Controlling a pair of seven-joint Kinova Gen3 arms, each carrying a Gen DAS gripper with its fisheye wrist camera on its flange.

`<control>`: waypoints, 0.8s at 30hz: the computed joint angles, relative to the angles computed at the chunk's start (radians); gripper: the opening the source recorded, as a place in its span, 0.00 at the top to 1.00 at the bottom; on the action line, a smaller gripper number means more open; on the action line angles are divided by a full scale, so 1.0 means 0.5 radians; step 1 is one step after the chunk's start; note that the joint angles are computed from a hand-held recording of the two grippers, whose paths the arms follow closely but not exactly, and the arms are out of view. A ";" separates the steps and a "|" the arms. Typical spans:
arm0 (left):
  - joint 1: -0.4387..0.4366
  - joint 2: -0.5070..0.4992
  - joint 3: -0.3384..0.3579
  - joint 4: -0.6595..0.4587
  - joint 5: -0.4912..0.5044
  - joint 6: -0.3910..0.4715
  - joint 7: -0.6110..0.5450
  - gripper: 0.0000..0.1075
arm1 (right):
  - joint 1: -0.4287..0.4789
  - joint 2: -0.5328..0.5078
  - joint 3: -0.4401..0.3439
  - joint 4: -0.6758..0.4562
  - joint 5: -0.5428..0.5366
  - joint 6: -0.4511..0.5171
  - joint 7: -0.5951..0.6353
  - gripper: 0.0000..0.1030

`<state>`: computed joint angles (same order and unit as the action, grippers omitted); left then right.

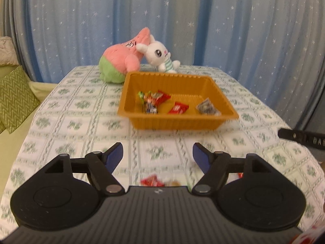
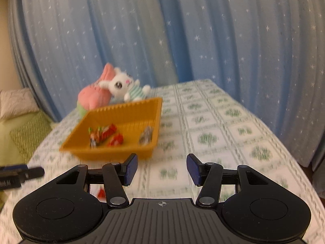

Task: Organize snacks
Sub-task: 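Withdraw both tools from the tray, then grasp a yellow candy packet with the left tool while the right tool grasps a red-white candy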

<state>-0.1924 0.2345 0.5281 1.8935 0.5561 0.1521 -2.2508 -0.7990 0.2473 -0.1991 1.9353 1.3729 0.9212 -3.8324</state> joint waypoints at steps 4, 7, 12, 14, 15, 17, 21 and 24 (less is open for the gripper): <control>-0.265 -0.054 0.246 0.160 0.164 -0.040 -0.174 0.31 | -0.095 0.012 -0.069 0.149 -0.006 0.026 -0.184 0.48; -0.345 -0.084 0.305 0.253 0.228 -0.054 -0.233 0.31 | -0.123 0.026 -0.097 0.177 -0.086 -0.027 -0.146 0.48; -0.313 -0.084 0.247 0.294 0.329 -0.021 -0.348 0.31 | -0.142 0.064 -0.072 0.150 -0.090 -0.080 0.019 0.48; -0.256 -0.070 0.186 0.283 0.347 -0.009 -0.364 0.31 | -0.129 0.086 -0.058 0.124 -0.104 -0.131 0.084 0.48; -0.261 -0.064 0.190 0.283 0.377 -0.007 -0.388 0.31 | -0.126 0.101 -0.051 0.108 -0.115 -0.151 0.128 0.48; -0.236 -0.054 0.164 0.278 0.410 0.001 -0.408 0.30 | -0.116 0.126 -0.025 0.093 -0.105 -0.198 0.192 0.48; -0.199 -0.034 0.132 0.264 0.484 0.020 -0.468 0.29 | -0.087 0.199 0.023 0.019 -0.184 -0.243 0.446 0.48; -0.173 -0.021 0.098 0.251 0.530 0.042 -0.501 0.29 | -0.093 0.270 0.070 -0.039 -0.241 -0.238 0.642 0.48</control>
